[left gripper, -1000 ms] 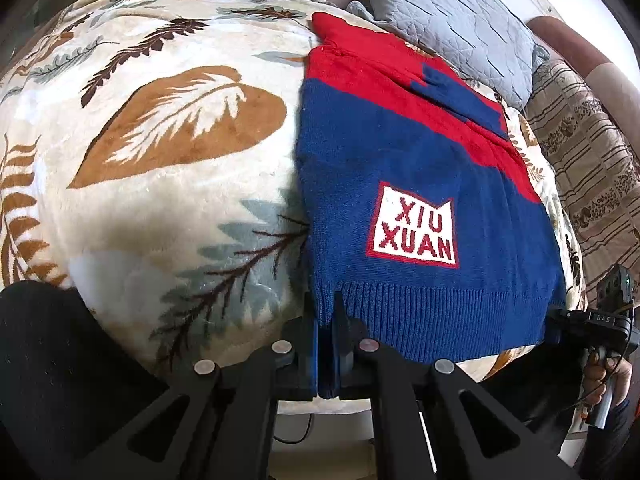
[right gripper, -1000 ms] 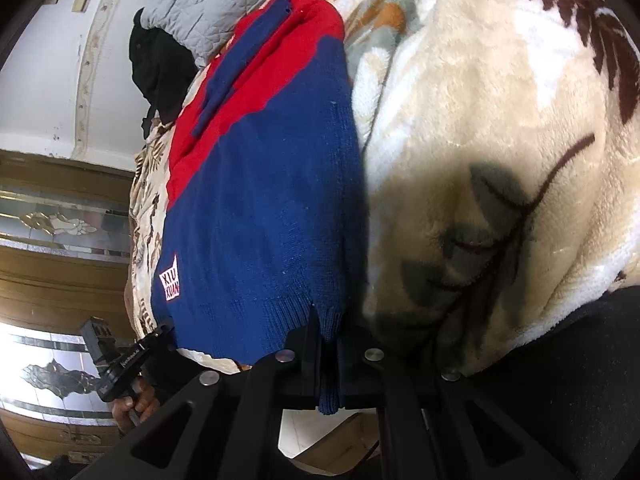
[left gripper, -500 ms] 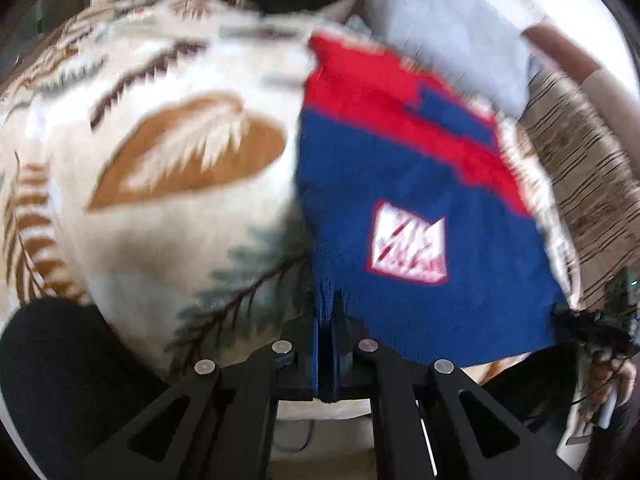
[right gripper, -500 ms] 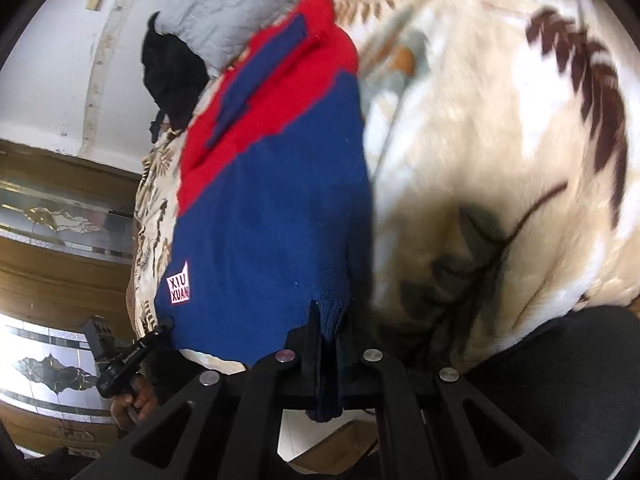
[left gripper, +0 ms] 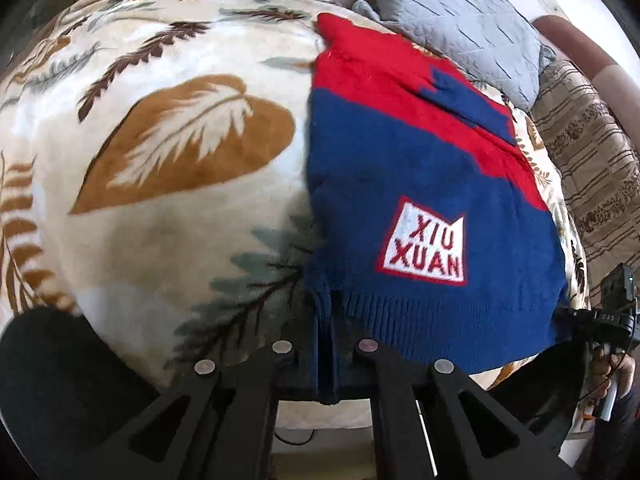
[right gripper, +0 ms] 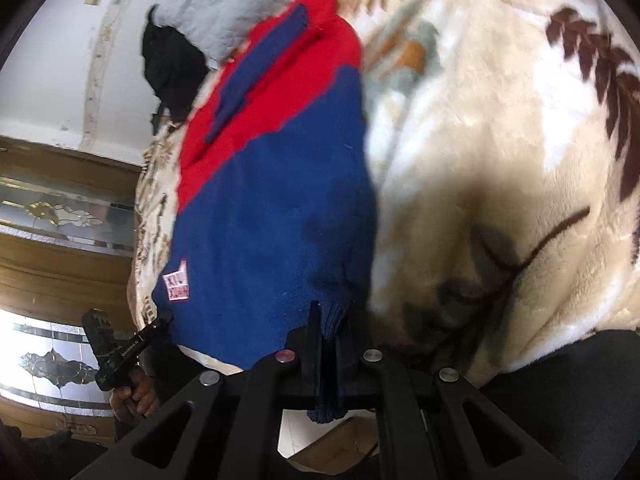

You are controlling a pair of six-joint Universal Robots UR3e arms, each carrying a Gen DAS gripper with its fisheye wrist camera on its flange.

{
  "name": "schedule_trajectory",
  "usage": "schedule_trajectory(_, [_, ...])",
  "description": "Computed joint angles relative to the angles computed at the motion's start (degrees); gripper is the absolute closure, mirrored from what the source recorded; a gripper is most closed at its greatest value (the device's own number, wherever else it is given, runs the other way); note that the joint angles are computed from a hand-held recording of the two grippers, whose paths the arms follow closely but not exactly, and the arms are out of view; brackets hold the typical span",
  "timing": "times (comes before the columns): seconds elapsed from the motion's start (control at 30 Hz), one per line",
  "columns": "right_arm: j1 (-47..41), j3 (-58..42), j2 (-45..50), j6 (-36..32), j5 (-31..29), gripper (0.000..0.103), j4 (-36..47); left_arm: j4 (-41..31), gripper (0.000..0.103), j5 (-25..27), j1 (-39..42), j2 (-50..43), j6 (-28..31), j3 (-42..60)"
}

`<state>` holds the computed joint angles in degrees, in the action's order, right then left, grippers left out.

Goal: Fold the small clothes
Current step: 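Lift the hem with both grippers and fold it over toward the red collar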

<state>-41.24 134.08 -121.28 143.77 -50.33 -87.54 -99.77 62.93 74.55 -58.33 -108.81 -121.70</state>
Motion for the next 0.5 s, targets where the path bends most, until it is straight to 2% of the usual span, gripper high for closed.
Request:
schedule_trajectory(0.1, [1.3,-3.1,2.5,-0.8,0.4,0.097,1.1,-4.4,0.098,-4.4,-2.0,-1.8,0.6,6.4])
schedule_trajectory(0.13, [0.4,-5.0,3.6,-2.8,1.1,0.097,3.7,-5.0,0.098,-6.3,-3.6,-3.4,-0.5,9.2])
schedule_trajectory(0.2, [2.0,-10.8,8.2,-2.5,4.7,0.097,3.9,-3.8,0.098,-11.6,-8.9,-9.3,-4.7,16.7])
schedule_trajectory(0.23, [3.2,-14.5,11.5,-2.0,7.3,0.097,3.4,-0.4,0.098,-13.9,-12.6,-12.7,-8.5,20.0])
schedule_trajectory(0.27, [5.0,-19.6,15.8,0.2,10.6,0.097,0.9,6.9,0.098,-16.5,-17.4,-18.3,-15.0,24.3])
schedule_trajectory(0.3, [6.5,-23.0,19.0,3.0,12.9,0.097,-2.8,11.4,0.098,-17.9,-20.1,-21.8,-19.2,27.2])
schedule_trajectory(0.33, [8.1,-27.3,23.2,6.6,15.3,0.097,-7.3,18.7,0.098,-19.0,-24.0,-27.3,-25.2,30.9])
schedule_trajectory(0.37, [9.8,-32.2,28.5,11.9,17.4,0.097,-14.1,27.4,0.095,-19.1,-28.0,-33.3,-31.9,34.7])
schedule_trajectory(0.4, [11.7,-37.1,34.5,19.7,18.4,0.097,-24.3,35.4,0.095,-17.8,-31.7,-39.3,-38.8,38.7])
schedule_trajectory(0.43, [13.2,-40.7,40.5,27.9,19.5,0.097,-35.7,43.3,0.089,-16.0,-35.3,-45.3,-44.8,42.5])
schedule_trajectory(0.47, [14.9,-46.4,46.5,36.8,17.8,0.094,-44.0,47.6,0.077,-13.4,-38.3,-51.2,-48.2,47.4])
schedule_trajectory(0.5, [16.3,-52.2,52.5,40.9,17.1,0.093,-47.4,50.3,0.048,-7.4,-41.9,-57.2,-53.4,52.8])
